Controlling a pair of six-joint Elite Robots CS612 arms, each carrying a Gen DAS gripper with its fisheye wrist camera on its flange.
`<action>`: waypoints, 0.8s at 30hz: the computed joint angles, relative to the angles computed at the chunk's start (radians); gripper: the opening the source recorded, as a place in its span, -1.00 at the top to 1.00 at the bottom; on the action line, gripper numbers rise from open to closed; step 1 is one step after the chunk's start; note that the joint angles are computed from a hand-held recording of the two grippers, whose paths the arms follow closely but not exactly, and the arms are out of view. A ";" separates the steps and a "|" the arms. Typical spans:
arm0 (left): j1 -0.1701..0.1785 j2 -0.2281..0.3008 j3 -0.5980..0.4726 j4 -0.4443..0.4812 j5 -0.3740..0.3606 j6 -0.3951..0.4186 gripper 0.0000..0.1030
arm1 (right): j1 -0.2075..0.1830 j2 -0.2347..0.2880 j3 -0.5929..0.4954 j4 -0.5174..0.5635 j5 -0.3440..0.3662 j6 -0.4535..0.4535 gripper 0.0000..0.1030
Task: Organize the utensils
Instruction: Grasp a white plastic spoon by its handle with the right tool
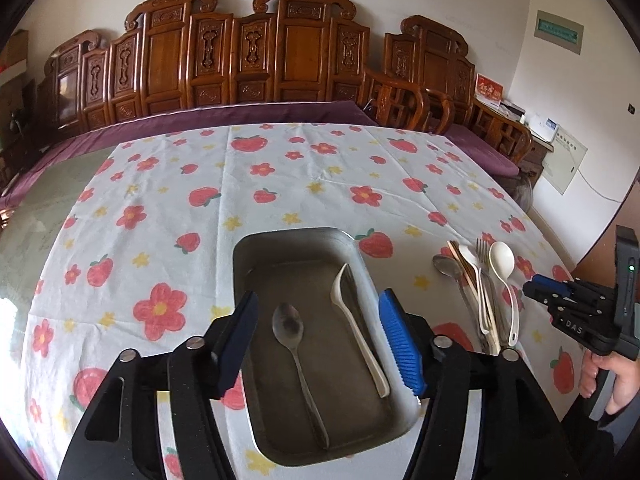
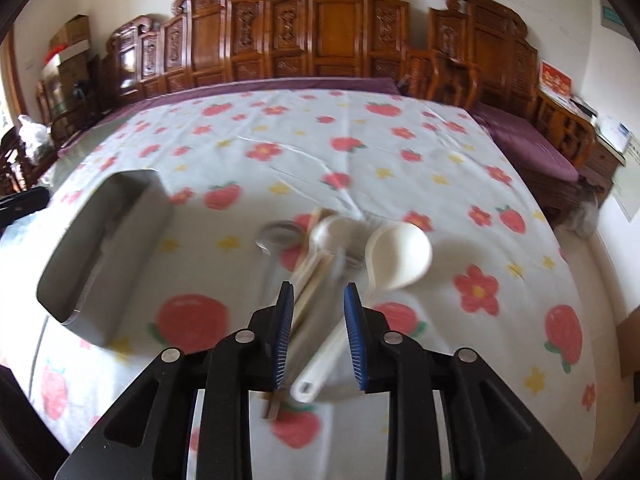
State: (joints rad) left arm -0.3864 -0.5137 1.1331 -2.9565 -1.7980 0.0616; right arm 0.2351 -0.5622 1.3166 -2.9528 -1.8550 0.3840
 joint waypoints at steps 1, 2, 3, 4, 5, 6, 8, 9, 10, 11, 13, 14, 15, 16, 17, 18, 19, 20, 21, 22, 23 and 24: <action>-0.003 -0.005 0.011 -0.012 -0.011 0.006 -0.24 | -0.007 0.000 0.007 0.002 0.008 0.008 0.45; -0.009 -0.012 0.023 -0.021 -0.014 0.017 -0.31 | -0.012 0.001 0.011 0.004 0.010 0.010 0.45; -0.014 -0.016 0.032 -0.030 -0.009 0.024 -0.36 | -0.014 0.003 0.013 0.004 0.010 0.010 0.45; -0.020 -0.021 0.044 -0.041 -0.003 0.033 -0.38 | -0.018 0.007 0.012 0.007 0.016 0.010 0.45; -0.025 -0.026 0.054 -0.048 -0.001 0.042 -0.38 | -0.021 0.011 0.011 0.006 0.022 0.011 0.45; -0.030 -0.029 0.063 -0.053 -0.002 0.051 -0.39 | -0.022 0.017 0.004 0.010 0.026 0.012 0.45; -0.038 -0.033 0.075 -0.059 0.001 0.065 -0.39 | -0.026 0.027 -0.007 0.016 0.034 0.016 0.45; -0.042 -0.034 0.080 -0.061 0.002 0.071 -0.39 | -0.027 0.033 -0.013 0.018 0.036 0.019 0.45; -0.044 -0.035 0.083 -0.061 0.002 0.075 -0.39 | -0.027 0.038 -0.019 0.026 0.030 0.020 0.45; -0.047 -0.035 0.086 -0.059 -0.002 0.078 -0.39 | -0.027 0.042 -0.025 0.034 0.023 0.022 0.45; -0.051 -0.034 0.086 -0.045 -0.015 0.074 -0.39 | -0.030 0.046 -0.022 0.026 0.040 0.039 0.45; -0.053 -0.034 0.088 -0.046 -0.009 0.076 -0.39 | -0.033 0.047 -0.019 0.026 0.045 0.053 0.45; -0.057 -0.034 0.093 -0.051 0.000 0.084 -0.39 | -0.035 0.046 -0.015 0.025 0.047 0.060 0.45; -0.061 -0.035 0.097 -0.055 0.010 0.091 -0.39 | -0.036 0.045 -0.012 0.026 0.047 0.064 0.45; -0.066 -0.035 0.102 -0.059 0.022 0.096 -0.39 | -0.038 0.043 -0.007 0.025 0.048 0.066 0.45; -0.070 -0.035 0.106 -0.063 0.030 0.099 -0.39 | -0.040 0.040 0.000 0.020 0.049 0.069 0.46; -0.072 -0.036 0.110 -0.063 0.033 0.098 -0.39 | -0.042 0.037 0.006 0.013 0.053 0.069 0.58; -0.075 -0.037 0.113 -0.060 0.033 0.097 -0.39 | -0.044 0.034 0.014 0.003 0.057 0.068 0.64; -0.079 -0.038 0.114 -0.058 0.038 0.097 -0.39 | -0.046 0.030 0.022 -0.002 0.057 0.066 0.74; -0.083 -0.040 0.119 -0.060 0.045 0.097 -0.39 | -0.047 0.026 0.030 -0.011 0.056 0.064 0.79; -0.087 -0.042 0.123 -0.061 0.048 0.097 -0.39 | -0.050 0.023 0.039 -0.021 0.061 0.063 0.78; -0.092 -0.043 0.126 -0.060 0.051 0.098 -0.39 | -0.053 0.018 0.051 -0.039 0.057 0.062 0.79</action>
